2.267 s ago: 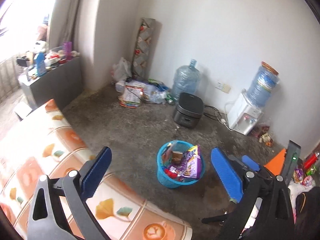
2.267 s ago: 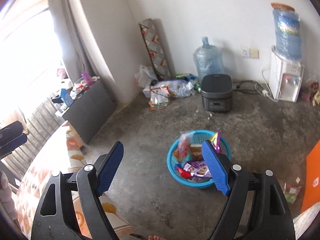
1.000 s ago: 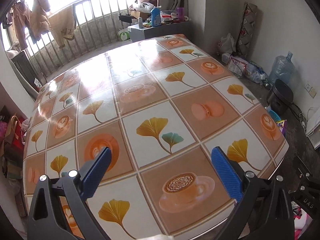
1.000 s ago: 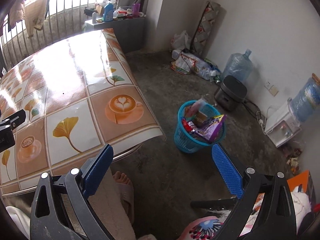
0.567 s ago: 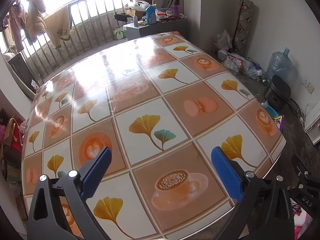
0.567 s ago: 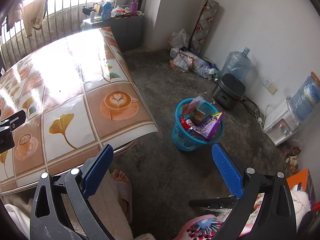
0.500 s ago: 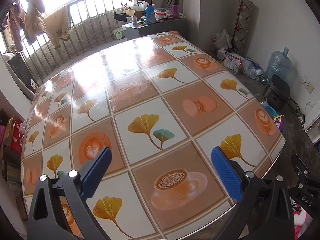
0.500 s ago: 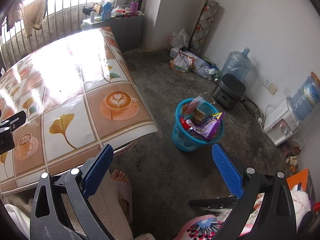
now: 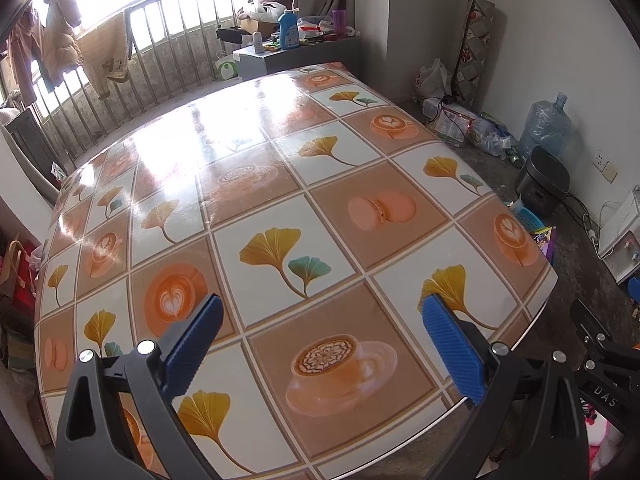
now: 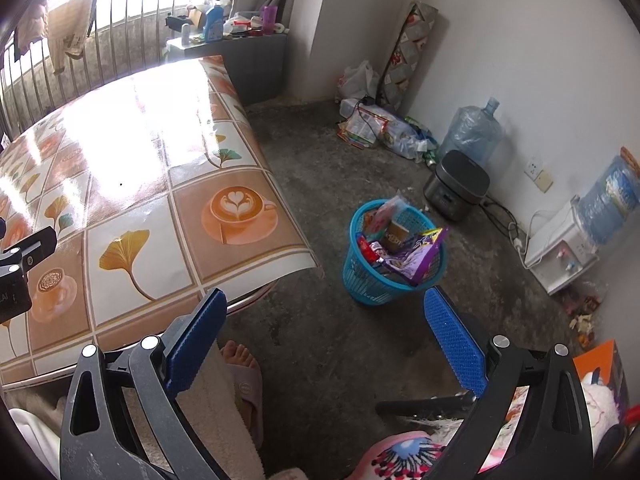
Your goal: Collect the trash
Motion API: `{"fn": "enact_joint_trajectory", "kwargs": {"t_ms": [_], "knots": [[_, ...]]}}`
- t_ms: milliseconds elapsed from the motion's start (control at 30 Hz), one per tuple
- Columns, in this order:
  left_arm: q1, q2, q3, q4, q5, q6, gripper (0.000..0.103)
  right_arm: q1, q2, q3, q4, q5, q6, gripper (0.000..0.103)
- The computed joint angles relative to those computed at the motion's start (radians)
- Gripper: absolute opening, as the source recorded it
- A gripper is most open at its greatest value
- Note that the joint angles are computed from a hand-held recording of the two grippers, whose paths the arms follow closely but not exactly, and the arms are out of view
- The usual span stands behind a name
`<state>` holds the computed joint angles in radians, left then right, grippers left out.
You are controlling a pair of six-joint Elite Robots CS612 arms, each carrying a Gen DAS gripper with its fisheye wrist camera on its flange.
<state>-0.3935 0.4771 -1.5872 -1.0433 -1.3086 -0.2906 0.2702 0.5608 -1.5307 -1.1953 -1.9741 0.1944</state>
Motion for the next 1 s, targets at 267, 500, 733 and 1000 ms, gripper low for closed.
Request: {"fn": "enact_joint_trajectory", "kwargs": {"t_ms": [267, 500, 733, 1000], "knots": [[0.001, -0.002, 0.005, -0.006, -0.001, -0.001, 0.098, -0.001, -0.004, 0.001, 0.0, -0.005, 0.002, 0.095], [0.002, -0.005, 0.009, -0.006, -0.003, 0.0, 0.098, -0.002, -0.002, -0.002, -0.004, 0.004, 0.009, 0.095], [0.003, -0.007, 0.013, -0.006, -0.005, 0.001, 0.098, -0.002, -0.003, -0.001, -0.003, 0.008, 0.014, 0.095], [0.003, -0.008, 0.014, -0.008, -0.003, 0.002, 0.098, -0.002, -0.001, -0.001, 0.0, 0.011, 0.014, 0.095]]}}
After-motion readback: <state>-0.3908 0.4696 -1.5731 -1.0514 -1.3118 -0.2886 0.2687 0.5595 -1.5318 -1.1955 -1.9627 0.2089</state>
